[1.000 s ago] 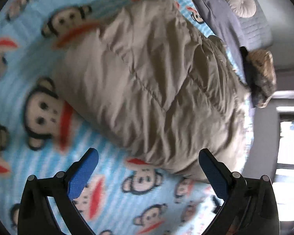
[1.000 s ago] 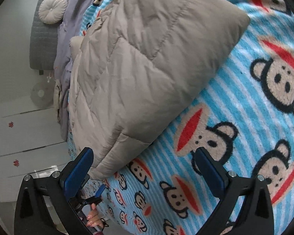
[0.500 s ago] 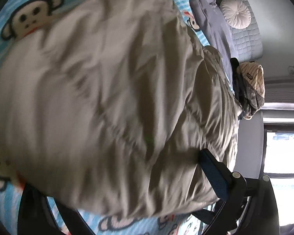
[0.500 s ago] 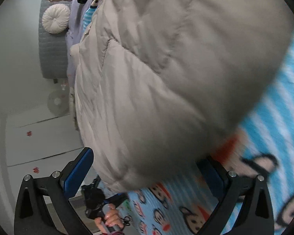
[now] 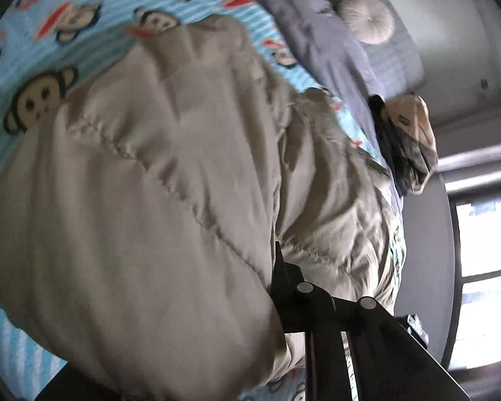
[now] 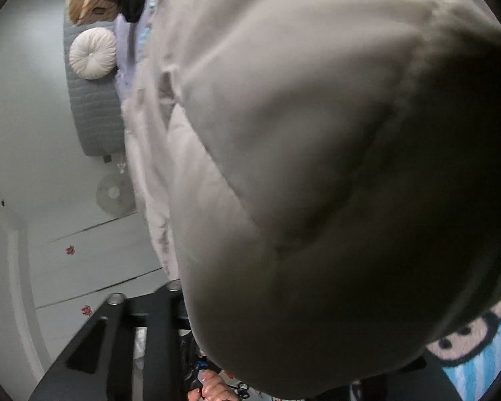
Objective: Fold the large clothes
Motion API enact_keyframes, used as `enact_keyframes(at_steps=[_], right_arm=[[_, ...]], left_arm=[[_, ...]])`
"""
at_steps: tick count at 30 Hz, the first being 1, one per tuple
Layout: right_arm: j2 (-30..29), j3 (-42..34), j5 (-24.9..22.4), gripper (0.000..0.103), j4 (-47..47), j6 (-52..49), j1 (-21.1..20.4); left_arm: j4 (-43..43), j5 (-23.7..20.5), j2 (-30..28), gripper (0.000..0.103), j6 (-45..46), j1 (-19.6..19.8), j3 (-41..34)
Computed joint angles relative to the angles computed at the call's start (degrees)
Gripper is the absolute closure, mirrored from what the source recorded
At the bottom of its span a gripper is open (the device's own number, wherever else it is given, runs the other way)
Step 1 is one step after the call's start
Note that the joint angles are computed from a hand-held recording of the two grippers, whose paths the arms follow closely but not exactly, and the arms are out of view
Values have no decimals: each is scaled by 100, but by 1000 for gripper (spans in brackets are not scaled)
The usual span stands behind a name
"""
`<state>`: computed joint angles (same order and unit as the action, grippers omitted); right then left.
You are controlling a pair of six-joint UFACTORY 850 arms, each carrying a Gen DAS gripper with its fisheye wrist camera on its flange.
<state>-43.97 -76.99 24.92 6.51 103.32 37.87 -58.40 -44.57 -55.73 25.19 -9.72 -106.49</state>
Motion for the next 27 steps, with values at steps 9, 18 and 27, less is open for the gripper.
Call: enact_keyframes(at_steps=[9, 18, 27], right_arm=[[832, 684, -227, 78, 75, -467, 306], [1075, 1481, 463, 75, 748, 320, 1309], [1204, 1534, -184, 51, -68, 1093, 1270]], left_arm=[[191, -497, 923, 83, 443, 196, 1113], [803, -602, 1770, 81, 516, 513, 2766], [2450, -347, 1839, 45, -779, 298, 2583]])
